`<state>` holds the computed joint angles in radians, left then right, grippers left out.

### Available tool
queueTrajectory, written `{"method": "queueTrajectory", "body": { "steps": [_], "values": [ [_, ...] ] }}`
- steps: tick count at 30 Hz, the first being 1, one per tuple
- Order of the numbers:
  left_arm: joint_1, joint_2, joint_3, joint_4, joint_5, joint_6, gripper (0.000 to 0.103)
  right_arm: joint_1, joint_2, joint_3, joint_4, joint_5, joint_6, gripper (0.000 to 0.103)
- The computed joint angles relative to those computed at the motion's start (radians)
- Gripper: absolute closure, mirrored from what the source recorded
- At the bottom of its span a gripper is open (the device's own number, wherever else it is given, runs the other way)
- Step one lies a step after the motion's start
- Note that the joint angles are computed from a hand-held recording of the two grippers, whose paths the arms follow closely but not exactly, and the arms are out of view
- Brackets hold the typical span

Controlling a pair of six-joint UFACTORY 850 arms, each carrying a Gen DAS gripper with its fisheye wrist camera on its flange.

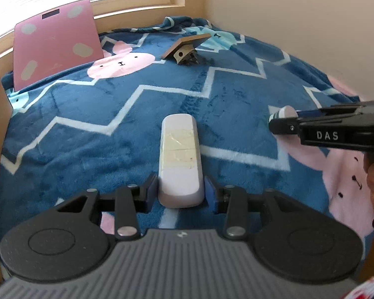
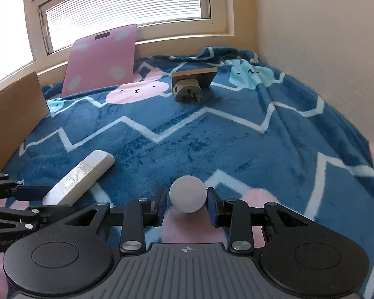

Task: Organize rigid objects
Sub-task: 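Lift the white stick and jar and carry both toward the cardboard box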

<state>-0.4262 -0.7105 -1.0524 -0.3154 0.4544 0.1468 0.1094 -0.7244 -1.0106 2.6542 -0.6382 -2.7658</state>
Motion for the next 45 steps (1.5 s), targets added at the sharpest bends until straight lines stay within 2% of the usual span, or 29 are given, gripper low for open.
{"method": "queueTrajectory", "body": {
  "steps": [6, 8, 14, 23, 26, 34, 45],
  "values": [
    [0.006, -0.002, -0.001, 0.038, 0.025, -0.053, 0.068, 0.011, 0.003, 0.016, 0.075, -0.01, -0.06, 0.07],
    [0.008, -0.005, -0.006, 0.042, 0.029, -0.061, 0.068, 0.011, -0.001, 0.012, 0.073, -0.007, -0.047, 0.067],
    [0.013, -0.012, -0.015, 0.064, 0.036, -0.075, 0.068, 0.009, -0.002, 0.022, 0.093, -0.012, -0.022, 0.066],
    [0.019, -0.035, -0.054, 0.067, 0.024, -0.064, 0.068, -0.001, 0.002, 0.028, 0.068, -0.021, 0.027, 0.066],
    [0.014, -0.049, -0.078, 0.038, 0.015, -0.02, 0.068, 0.0, 0.001, 0.025, 0.064, -0.015, 0.033, 0.071],
    [0.008, -0.081, -0.122, -0.044, -0.017, 0.087, 0.066, 0.009, 0.008, 0.033, 0.1, -0.005, -0.006, 0.072],
    [0.007, -0.07, -0.117, -0.054, -0.038, 0.06, 0.068, 0.012, 0.022, 0.044, 0.117, -0.001, -0.023, 0.072]
  ]
}}
